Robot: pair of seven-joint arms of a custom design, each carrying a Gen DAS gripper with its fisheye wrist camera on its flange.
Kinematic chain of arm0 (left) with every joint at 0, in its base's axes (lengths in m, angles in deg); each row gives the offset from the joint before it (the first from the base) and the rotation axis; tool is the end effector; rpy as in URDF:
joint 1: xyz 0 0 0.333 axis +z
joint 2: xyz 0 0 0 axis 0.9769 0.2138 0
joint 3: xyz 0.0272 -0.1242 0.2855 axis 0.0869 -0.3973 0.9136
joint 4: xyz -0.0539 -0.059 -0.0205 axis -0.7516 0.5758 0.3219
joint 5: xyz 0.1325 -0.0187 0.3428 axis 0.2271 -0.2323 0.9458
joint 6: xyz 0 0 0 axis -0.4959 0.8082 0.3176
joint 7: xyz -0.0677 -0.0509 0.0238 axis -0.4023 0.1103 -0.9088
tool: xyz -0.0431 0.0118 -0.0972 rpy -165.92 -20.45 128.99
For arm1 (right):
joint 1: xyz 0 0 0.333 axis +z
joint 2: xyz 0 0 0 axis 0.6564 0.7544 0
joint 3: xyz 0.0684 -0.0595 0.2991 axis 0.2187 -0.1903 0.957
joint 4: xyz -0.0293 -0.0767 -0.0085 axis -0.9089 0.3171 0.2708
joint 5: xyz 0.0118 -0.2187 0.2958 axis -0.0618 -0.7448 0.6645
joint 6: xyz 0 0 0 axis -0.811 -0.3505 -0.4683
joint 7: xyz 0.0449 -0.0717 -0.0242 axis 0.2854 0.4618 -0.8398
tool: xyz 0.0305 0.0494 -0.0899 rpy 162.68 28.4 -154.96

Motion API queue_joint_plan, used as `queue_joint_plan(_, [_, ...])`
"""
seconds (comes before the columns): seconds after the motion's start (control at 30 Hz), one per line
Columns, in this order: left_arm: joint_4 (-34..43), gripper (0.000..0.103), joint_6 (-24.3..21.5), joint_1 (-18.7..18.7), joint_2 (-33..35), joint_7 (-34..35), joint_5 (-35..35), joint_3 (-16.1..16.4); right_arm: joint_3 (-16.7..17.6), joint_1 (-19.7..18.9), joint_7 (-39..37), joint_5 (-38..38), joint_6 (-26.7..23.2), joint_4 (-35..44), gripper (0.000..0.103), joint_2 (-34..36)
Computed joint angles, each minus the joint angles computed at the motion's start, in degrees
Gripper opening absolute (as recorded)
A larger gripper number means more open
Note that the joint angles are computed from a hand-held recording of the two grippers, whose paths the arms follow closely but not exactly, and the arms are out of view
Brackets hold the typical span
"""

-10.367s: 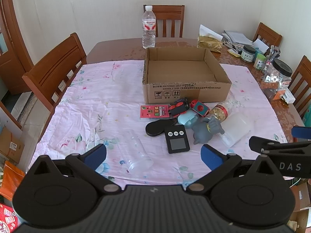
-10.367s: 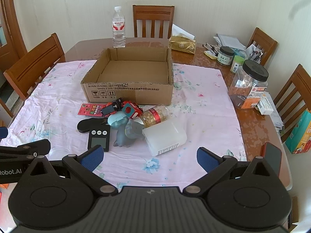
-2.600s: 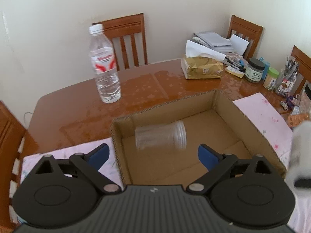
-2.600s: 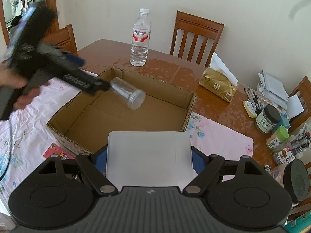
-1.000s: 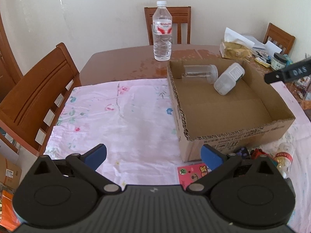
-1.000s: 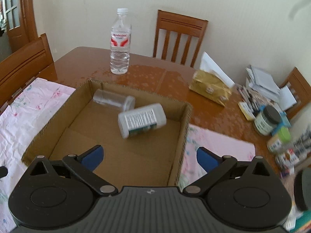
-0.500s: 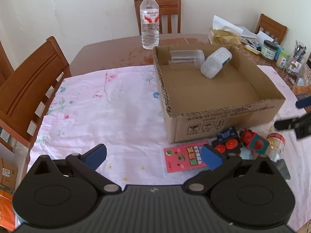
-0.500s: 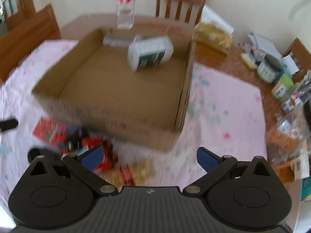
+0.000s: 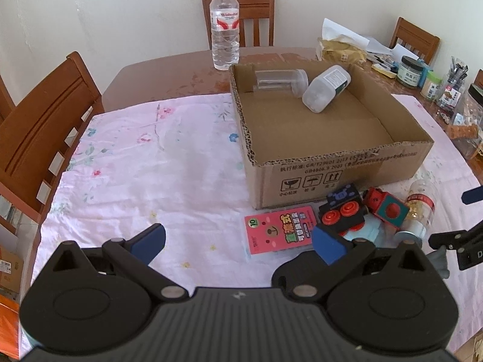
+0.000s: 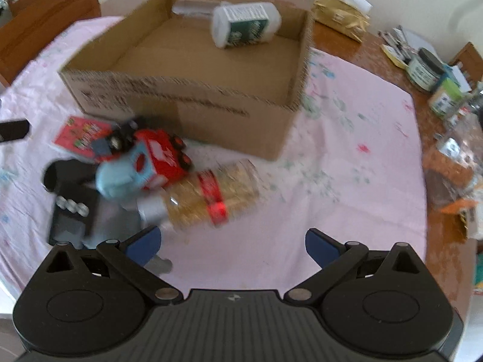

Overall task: Organize rigid objects
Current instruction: 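Move the right gripper to the grey plush toy and grasp it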

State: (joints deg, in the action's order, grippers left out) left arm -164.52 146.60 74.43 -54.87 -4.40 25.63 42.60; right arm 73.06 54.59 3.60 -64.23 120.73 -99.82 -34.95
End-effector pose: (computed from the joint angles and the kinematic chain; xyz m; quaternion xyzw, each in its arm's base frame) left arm 0.3845 -0.0977 0.4952 -0.6305 0.7035 -0.2270 0.2368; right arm 0.4297 0.1379 0.4696 -0.7960 0.5736 -0.1400 0.1333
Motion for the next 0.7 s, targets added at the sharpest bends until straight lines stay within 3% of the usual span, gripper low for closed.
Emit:
queue_joint_plan(0.27, [-0.41, 0.102, -0.8, -3.02, -0.19, 1.95, -1.84, 0.87, -1.17, -0.18, 0.05, 3.01, 2.94, -4.49, 0.103, -5.61])
queue_joint_plan(0.53, [-1.9, 0.102, -4.78, -3.85, -1.97, -0.58, -0.85, -2.66, -3.93, 3.45, -6.01, 11.12, 5.66, -9.67, 0.103, -10.28])
queue_joint_plan(0.7, [-2.08, 0.103, -7.73, -3.12, -3.34, -2.12, 1.92, -3.38, -3.32, 4.98, -6.93, 14.33, 6.8, -11.0, 0.103, -10.58])
